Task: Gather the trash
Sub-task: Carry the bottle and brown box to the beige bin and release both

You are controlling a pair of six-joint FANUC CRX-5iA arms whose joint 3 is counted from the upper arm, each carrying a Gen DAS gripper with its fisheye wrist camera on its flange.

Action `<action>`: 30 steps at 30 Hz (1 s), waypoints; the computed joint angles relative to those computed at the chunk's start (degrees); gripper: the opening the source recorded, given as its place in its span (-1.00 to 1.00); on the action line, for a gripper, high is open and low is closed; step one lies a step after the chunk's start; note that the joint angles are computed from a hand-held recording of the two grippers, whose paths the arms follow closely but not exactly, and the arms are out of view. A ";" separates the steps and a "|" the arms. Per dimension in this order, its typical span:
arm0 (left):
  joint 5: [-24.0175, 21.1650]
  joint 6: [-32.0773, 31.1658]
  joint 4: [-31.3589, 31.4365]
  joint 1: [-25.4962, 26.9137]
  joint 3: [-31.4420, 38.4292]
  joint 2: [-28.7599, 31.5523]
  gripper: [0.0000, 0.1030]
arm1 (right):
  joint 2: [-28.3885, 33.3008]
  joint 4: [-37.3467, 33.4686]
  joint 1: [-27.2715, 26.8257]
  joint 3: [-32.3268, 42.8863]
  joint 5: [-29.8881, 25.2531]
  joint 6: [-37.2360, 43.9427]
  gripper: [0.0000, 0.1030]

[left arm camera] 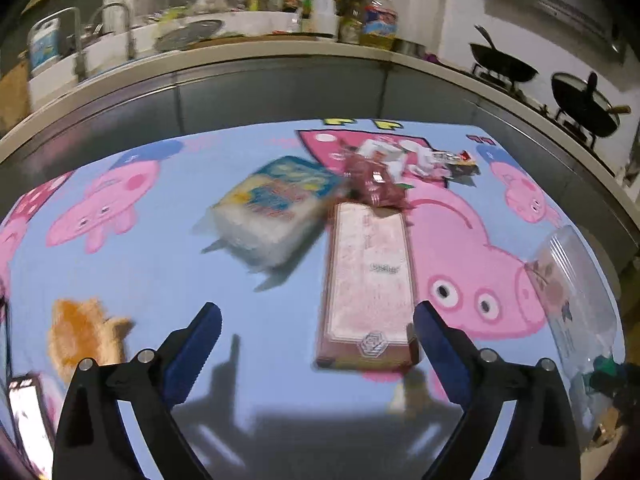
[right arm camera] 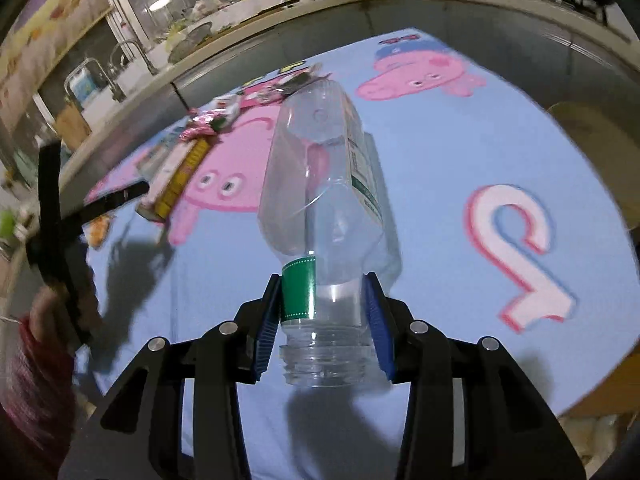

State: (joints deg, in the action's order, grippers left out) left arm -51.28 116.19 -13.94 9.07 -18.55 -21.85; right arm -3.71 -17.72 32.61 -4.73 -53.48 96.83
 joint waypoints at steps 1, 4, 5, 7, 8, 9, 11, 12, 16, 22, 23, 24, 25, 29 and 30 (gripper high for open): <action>-0.21 -0.04 0.02 -0.37 0.85 1.29 0.87 | -0.22 0.50 -0.27 -0.41 0.24 -0.20 -0.14; -2.27 1.52 -1.83 -2.69 4.19 5.81 0.81 | -1.08 0.28 -0.74 -1.46 2.00 -0.76 0.33; -3.91 2.55 -3.34 -3.93 5.63 7.57 0.50 | -1.03 0.55 -0.42 -1.65 2.86 -0.98 0.33; -5.25 4.56 -5.84 -5.68 6.39 8.36 0.17 | -0.70 1.11 -0.18 -1.57 3.44 -0.81 0.34; -4.83 4.34 -5.21 -5.87 5.64 7.74 0.15 | -0.59 1.18 -0.26 -1.63 3.79 -0.68 0.34; -4.33 3.97 -4.29 -5.77 4.84 6.94 0.14 | -0.44 1.32 -0.40 -1.62 3.99 -0.59 0.34; -4.06 3.84 -2.54 -6.07 3.10 5.06 0.14 | 0.15 1.02 -0.60 -1.32 3.84 -0.83 0.33; -4.14 4.24 -2.05 -6.64 2.17 4.00 0.14 | 0.66 0.71 -0.87 -0.90 3.77 -1.00 0.33; -1.86 2.66 3.83 -7.69 -2.15 0.23 0.13 | 1.75 -1.25 -2.28 -0.05 3.20 -0.82 0.33; -0.91 2.83 4.14 -13.27 0.31 2.94 0.14 | 2.19 -7.48 -4.94 1.07 1.28 6.48 -0.15; -0.75 2.45 4.21 -14.23 1.59 4.28 0.14 | 2.27 -9.05 -5.74 1.46 0.82 7.65 -0.20; -0.75 2.40 4.19 -14.81 2.40 5.09 0.14 | 2.24 -10.68 -6.66 1.82 0.27 8.48 -0.23; -0.55 2.12 4.42 -15.38 3.39 6.11 0.14 | 2.32 -12.51 -8.09 2.40 -0.27 8.59 -0.24; 0.78 -0.03 5.35 -17.54 8.02 10.43 0.14 | 1.47 -14.06 -11.09 2.01 1.84 7.47 -0.24; 0.89 -0.42 5.05 -18.35 9.52 11.77 0.14 | 1.30 -14.07 -11.63 1.88 2.44 7.21 -0.24</action>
State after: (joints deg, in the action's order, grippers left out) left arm -50.39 115.77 -8.89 -9.27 -9.03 -10.08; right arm -2.41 -31.79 20.97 -2.85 -51.04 104.04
